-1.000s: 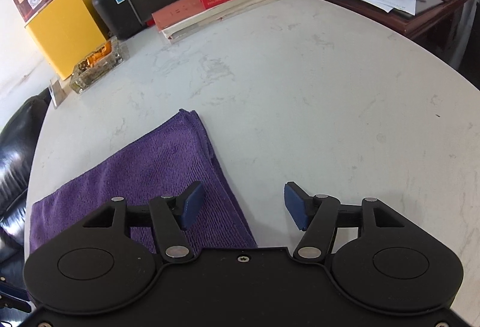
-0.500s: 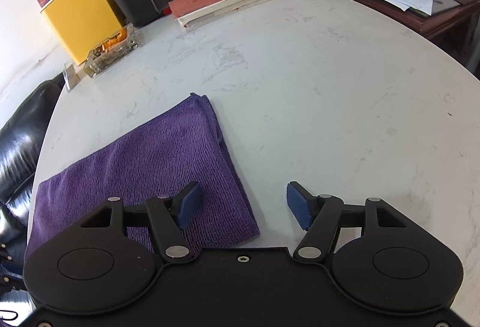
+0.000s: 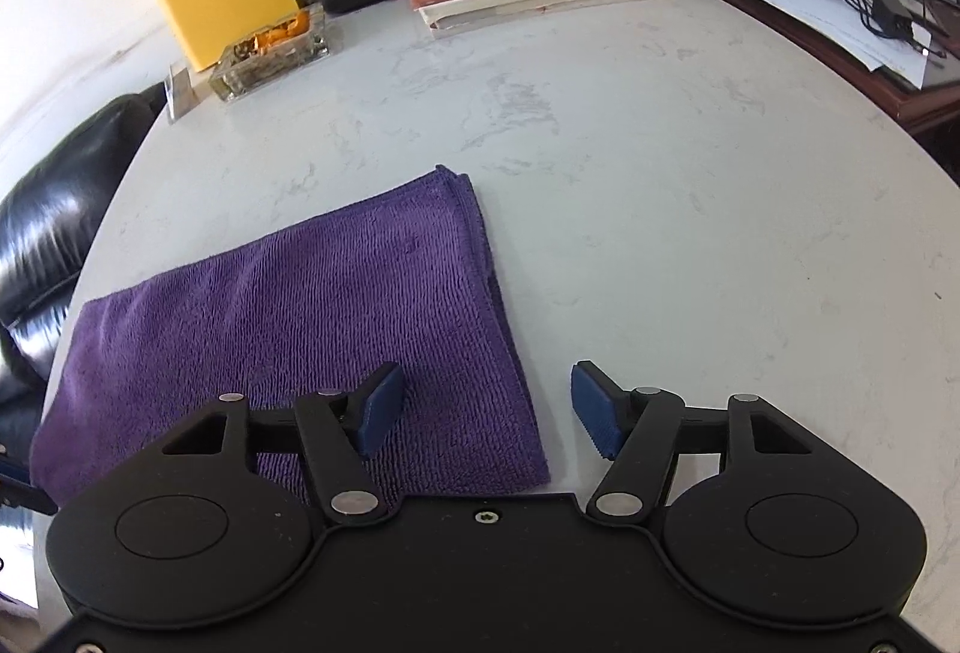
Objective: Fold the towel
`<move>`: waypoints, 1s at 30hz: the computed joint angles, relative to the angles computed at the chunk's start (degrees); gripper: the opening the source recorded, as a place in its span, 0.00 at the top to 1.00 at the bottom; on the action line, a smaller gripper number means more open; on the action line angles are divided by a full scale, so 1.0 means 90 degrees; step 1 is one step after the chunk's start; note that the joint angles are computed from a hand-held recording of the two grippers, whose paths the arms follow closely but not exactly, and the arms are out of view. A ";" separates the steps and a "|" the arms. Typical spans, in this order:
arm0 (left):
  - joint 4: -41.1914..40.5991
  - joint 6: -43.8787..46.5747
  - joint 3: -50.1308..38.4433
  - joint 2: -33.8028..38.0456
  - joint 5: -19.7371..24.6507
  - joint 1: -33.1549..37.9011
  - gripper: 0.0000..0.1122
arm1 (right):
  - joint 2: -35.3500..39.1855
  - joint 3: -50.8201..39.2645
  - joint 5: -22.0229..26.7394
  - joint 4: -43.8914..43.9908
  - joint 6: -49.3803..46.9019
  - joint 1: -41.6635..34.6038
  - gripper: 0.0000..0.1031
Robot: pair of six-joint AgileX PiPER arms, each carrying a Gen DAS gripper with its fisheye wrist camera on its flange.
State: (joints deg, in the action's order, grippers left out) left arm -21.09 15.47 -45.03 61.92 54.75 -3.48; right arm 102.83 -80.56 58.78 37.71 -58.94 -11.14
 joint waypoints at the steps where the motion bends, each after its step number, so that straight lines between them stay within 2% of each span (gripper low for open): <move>1: -0.0014 0.0023 0.0010 -0.0007 -0.0001 0.0026 0.94 | -0.0031 0.0019 -0.0005 -0.0043 0.0002 0.0021 0.59; 5: -0.0060 0.0181 0.0057 -0.0018 -0.0044 0.0139 0.94 | -0.0066 0.0035 0.0121 -0.0053 0.0177 -0.0012 0.80; 7: -0.0091 0.0325 0.0051 0.0028 -0.0087 0.0220 0.94 | -0.0128 0.0136 0.0097 -0.0019 0.0286 -0.0057 0.84; 13: -0.0075 0.0539 -0.0091 0.0308 -0.0332 0.0250 0.94 | -0.0442 0.0616 -0.0154 0.0114 0.0783 -0.0358 0.85; 19: -0.0098 0.0886 -0.0558 0.1028 -0.0691 0.0158 0.94 | -0.1279 0.1754 -0.0492 0.0375 0.1230 -0.1099 0.85; 26: -0.0400 0.2039 -0.1437 0.2177 -0.0938 0.0203 0.94 | -0.3203 0.3750 -0.0307 0.0629 0.1581 -0.2470 0.85; 28: -0.0543 0.2351 -0.1675 0.2404 -0.0829 0.0263 0.94 | -0.4097 0.4313 -0.0208 0.0328 0.1883 -0.2659 0.85; 30: -0.0762 0.2871 -0.2095 0.2766 -0.0513 0.0374 0.94 | -0.4738 0.4634 -0.0159 0.0075 0.2382 -0.2655 0.85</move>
